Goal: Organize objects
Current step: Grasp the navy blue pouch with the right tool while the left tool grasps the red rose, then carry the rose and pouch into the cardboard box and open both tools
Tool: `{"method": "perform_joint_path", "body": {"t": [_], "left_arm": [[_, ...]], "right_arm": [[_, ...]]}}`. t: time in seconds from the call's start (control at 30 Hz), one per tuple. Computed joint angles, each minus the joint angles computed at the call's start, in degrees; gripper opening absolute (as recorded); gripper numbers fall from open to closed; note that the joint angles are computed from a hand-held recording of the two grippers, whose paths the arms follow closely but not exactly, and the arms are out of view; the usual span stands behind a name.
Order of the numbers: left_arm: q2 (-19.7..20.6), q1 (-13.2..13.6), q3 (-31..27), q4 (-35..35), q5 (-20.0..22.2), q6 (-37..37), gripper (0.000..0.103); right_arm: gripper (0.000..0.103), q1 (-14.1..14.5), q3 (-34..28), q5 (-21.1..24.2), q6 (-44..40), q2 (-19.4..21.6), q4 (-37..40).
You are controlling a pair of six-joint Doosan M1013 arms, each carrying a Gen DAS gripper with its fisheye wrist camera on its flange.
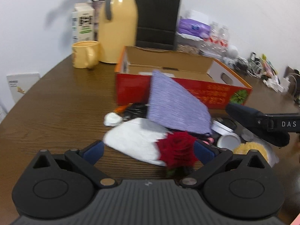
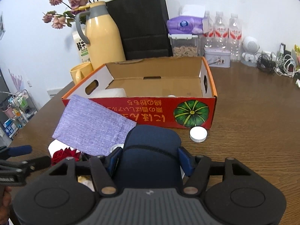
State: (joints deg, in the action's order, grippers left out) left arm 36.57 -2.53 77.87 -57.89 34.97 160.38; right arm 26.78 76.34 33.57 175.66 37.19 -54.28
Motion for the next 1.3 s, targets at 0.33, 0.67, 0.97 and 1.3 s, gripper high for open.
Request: {"method": "perform_joint_path", "body": {"t": [0.33,0.67,0.97,1.3], "left_arm": [[1.2,-1.3,-1.2,1.7,2.6,-1.7,0.100],[0.6,-1.1,0.1,-1.0,3.0,0.0,0.046],[-0.5,-0.3,1.4,-4.9,2.9,4.1,0.035],[-1.4,0.3,0.0,-14.0,4.9,11.5,0.034]], "right_arm": [[0.063,1.5,3.2,0.2,12.9,-1.0,-15.3],[0.063,2.0,4.9,-0.1,18.6,-1.5,-21.4],[0.063,2.4,5.6,0.8,20.7,-1.7,-24.5],[0.063,2.3,5.3,1.9,23.5,-1.7,-29.8]]}}
